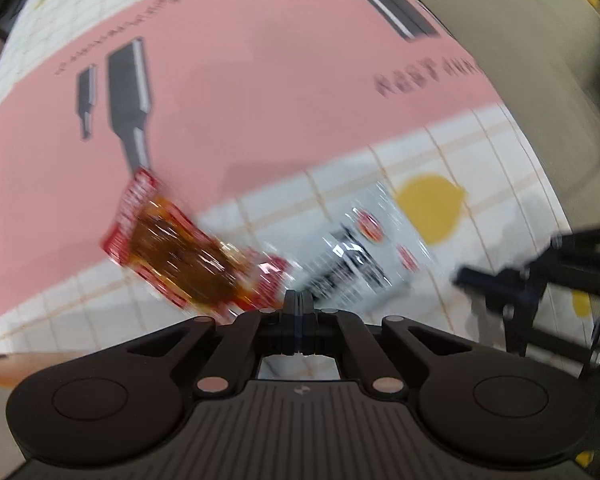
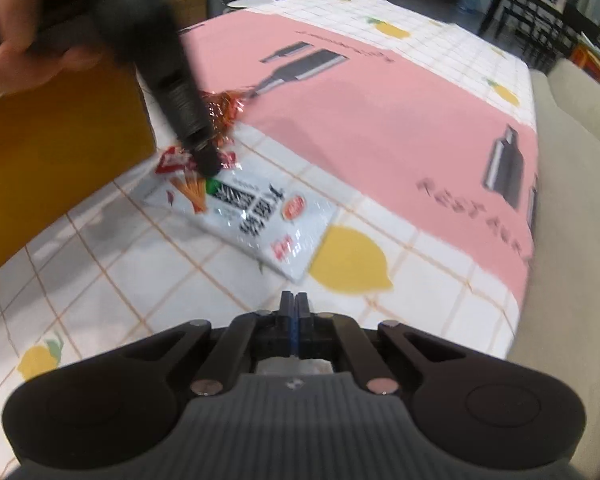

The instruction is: Organize snacks

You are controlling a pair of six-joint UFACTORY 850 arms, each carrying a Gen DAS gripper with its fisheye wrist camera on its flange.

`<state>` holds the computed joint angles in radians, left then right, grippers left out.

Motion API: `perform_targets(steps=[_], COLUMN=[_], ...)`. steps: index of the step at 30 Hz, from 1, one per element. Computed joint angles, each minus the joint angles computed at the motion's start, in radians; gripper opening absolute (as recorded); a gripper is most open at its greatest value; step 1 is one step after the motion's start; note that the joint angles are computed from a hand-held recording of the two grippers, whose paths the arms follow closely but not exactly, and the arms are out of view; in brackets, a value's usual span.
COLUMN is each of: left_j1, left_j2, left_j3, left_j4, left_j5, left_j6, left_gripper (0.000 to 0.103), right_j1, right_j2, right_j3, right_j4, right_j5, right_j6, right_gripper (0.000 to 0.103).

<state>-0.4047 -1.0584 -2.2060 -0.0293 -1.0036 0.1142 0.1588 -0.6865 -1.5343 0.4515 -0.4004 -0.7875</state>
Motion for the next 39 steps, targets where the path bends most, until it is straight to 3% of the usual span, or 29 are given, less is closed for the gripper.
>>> perform_targets(steps=[3,4,5,6,7,11,13,17,21,24,27,30,35,39], left_j1=[-0.015,-0.02,-0.025,-0.029,-0.03,-0.023,-0.016,-0.019,-0.029,-0.032,-0.031,-0.029,-0.025,-0.018], left_j2=[0.111,0.147,0.179,0.208,0.234,0.325,0.38,0.462,0.534,0.549,0.561,0.572,0.574,0.583], left_j3=[0.191,0.25,0.298,0.345,0.386,0.511,0.587,0.71,0.817,0.838,0.854,0.872,0.886,0.9], left_j4=[0.014,0.028,0.047,0.067,0.084,0.091,0.037,0.078,0.203,0.205,0.211,0.188,0.176,0.15], left_j5=[0.146,0.198,0.238,0.28,0.317,0.403,0.452,0.536,0.622,0.628,0.637,0.648,0.654,0.689], left_j6=[0.015,0.01,-0.003,-0.012,-0.013,0.012,0.066,-0.031,-0.231,-0.3,-0.354,-0.36,-0.362,-0.379], left_gripper=[0.0,0.003,0.007,0.009,0.016,0.044,0.046,0.048,0.048,0.048,0.048,0.048,0.048,0.048], right_j1=[-0.013,-0.014,-0.015,-0.015,-0.016,-0.008,-0.002,0.013,0.025,0.035,0.025,0.021,0.026,0.036], right_j2=[0.022,0.03,0.043,0.053,0.05,0.018,-0.025,-0.145,-0.252,-0.303,-0.328,-0.28,-0.142,-0.035], right_j3=[0.034,0.049,0.07,0.08,0.074,0.015,-0.052,-0.246,-0.418,-0.492,-0.533,-0.45,-0.228,-0.066], right_j4=[0.05,0.102,0.153,0.193,0.249,0.393,0.383,0.236,0.138,0.07,0.092,0.126,0.149,0.048], right_j5=[-0.002,0.011,0.034,0.04,0.031,-0.005,-0.051,-0.175,-0.301,-0.349,-0.417,-0.36,-0.215,-0.076], right_j6=[-0.035,-0.089,-0.152,-0.204,-0.273,-0.54,-0.607,-0.555,-0.517,-0.471,-0.4,-0.378,-0.31,-0.061], right_gripper=[0.001,0.006,0.015,0.041,0.06,0.075,0.087,0.088,0.094,0.094,0.083,0.071,0.064,0.061])
